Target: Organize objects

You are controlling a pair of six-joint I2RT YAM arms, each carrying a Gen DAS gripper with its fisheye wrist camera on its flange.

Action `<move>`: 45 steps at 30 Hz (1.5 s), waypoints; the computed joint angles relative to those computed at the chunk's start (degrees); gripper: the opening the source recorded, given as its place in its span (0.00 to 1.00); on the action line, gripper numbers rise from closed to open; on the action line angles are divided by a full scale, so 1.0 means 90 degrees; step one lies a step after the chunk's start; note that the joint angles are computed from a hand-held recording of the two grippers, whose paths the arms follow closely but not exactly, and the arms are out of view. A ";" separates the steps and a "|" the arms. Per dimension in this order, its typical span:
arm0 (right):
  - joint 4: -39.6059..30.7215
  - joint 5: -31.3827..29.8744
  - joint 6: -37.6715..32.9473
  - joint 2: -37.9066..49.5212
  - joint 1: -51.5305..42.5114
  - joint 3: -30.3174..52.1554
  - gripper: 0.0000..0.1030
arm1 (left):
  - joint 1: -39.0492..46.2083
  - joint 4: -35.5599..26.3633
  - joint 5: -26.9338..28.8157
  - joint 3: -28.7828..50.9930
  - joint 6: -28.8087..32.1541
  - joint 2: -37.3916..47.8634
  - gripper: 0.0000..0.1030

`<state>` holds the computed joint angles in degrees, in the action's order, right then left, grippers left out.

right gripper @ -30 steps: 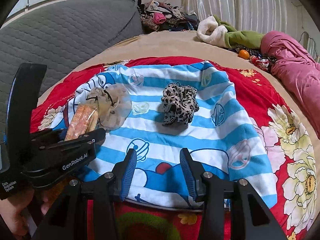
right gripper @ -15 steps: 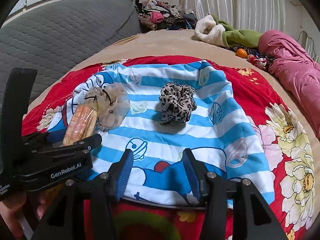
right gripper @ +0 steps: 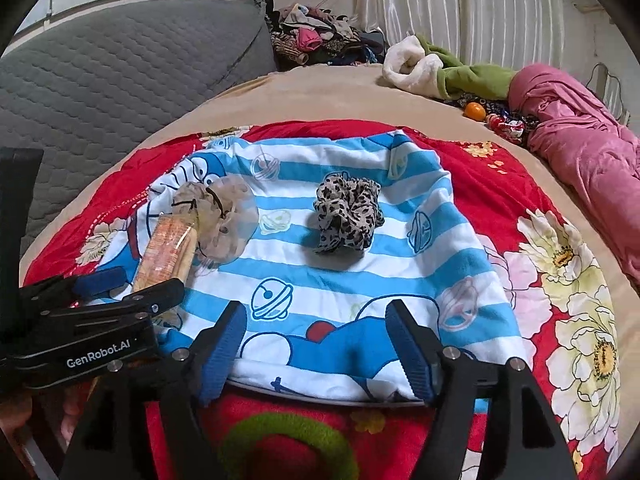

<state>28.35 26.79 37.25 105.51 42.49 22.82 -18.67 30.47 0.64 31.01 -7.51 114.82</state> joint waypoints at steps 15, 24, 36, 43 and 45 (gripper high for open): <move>-0.1189 0.0603 0.0427 -0.1381 0.0570 -0.0232 0.79 | 0.0063 -0.0531 0.0191 -0.0716 -0.0195 -0.1565 0.78; -0.2000 0.1001 0.0719 -0.2191 0.1044 -0.0229 0.80 | -0.0151 -0.1035 -0.0068 -0.1132 -0.0144 -0.2760 0.79; -0.3751 0.1803 0.1584 -0.3460 0.2038 -0.0083 0.83 | -0.0433 -0.2359 -0.0295 -0.1649 -0.0128 -0.4962 0.79; -0.5163 0.2414 0.2452 -0.3945 0.2861 0.0244 0.84 | -0.0441 -0.3424 -0.0365 -0.1907 -0.0080 -0.6433 0.79; -0.5592 0.2594 0.2761 -0.4013 0.3117 0.0372 0.85 | -0.0458 -0.3719 -0.0394 -0.1967 -0.0056 -0.6856 0.79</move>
<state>-21.98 50.13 62.10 69.39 70.55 26.16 -22.80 -3.01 -2.90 13.31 -8.02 53.12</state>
